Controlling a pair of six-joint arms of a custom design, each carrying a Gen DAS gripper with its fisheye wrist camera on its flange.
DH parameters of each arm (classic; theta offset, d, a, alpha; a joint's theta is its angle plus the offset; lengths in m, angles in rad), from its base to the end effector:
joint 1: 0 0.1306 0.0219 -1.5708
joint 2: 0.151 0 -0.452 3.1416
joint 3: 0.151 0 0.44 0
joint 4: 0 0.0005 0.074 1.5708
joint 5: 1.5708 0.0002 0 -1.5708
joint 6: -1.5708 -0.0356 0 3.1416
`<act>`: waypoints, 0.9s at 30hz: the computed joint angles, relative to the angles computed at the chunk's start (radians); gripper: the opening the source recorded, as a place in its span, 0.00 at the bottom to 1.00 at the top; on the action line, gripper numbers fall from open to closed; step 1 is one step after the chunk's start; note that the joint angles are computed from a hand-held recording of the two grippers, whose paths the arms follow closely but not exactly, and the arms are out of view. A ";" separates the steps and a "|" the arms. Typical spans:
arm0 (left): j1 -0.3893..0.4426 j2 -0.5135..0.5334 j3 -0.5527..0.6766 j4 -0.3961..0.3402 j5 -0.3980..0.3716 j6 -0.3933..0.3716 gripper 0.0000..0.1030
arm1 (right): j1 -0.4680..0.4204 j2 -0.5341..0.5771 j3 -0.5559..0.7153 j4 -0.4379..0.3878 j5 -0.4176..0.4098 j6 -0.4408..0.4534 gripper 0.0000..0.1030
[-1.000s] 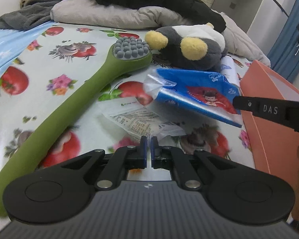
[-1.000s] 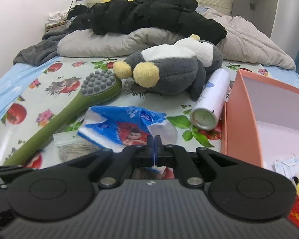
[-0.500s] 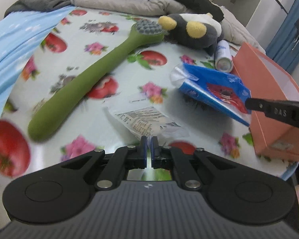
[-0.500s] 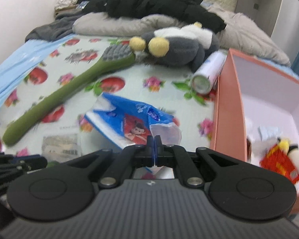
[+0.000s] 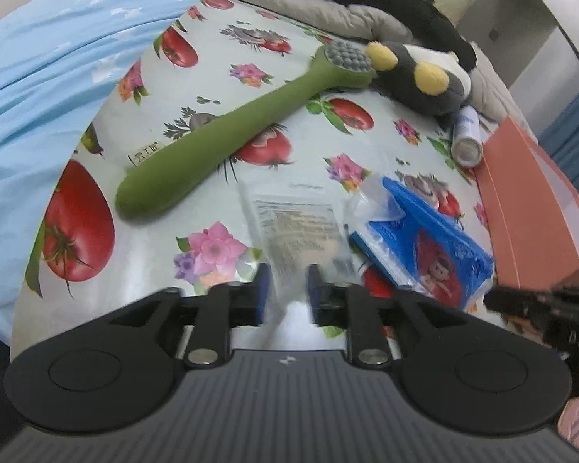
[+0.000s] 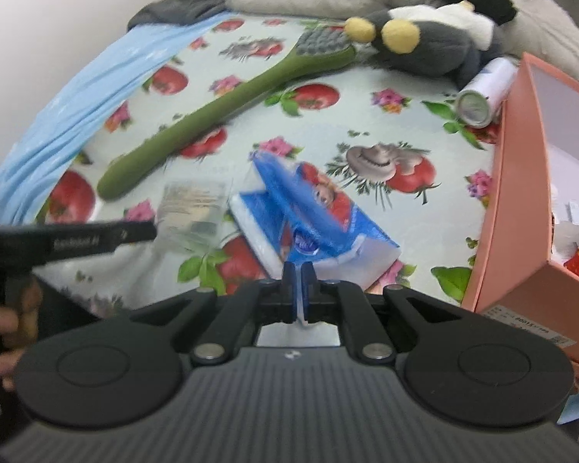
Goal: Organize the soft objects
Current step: 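Lift the blue tissue pack with the right tool while the left tool reopens over the clear bag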
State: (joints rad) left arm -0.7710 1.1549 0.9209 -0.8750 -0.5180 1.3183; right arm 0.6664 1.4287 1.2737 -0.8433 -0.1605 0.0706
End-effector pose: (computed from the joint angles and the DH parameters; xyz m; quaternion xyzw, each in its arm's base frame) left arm 0.2831 -0.2512 0.3708 -0.3107 0.8901 -0.0661 0.3267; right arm 0.4052 0.3253 0.4228 -0.3656 0.8839 0.1561 0.2465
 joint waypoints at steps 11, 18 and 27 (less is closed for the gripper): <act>0.026 0.020 -0.019 0.110 0.005 -0.057 0.53 | -0.007 0.065 0.059 0.067 0.036 0.125 0.56; 0.041 0.057 0.001 0.139 -0.012 -0.137 0.66 | -0.012 0.131 0.098 0.070 -0.019 0.163 0.54; 0.056 0.092 0.020 0.125 -0.008 -0.161 0.67 | -0.002 0.165 0.102 0.030 -0.013 0.190 0.21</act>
State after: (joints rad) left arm -0.7152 1.2473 0.9406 -0.7497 -0.5261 1.1572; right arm 0.6640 1.5941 1.3752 -0.8131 -0.1735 0.2607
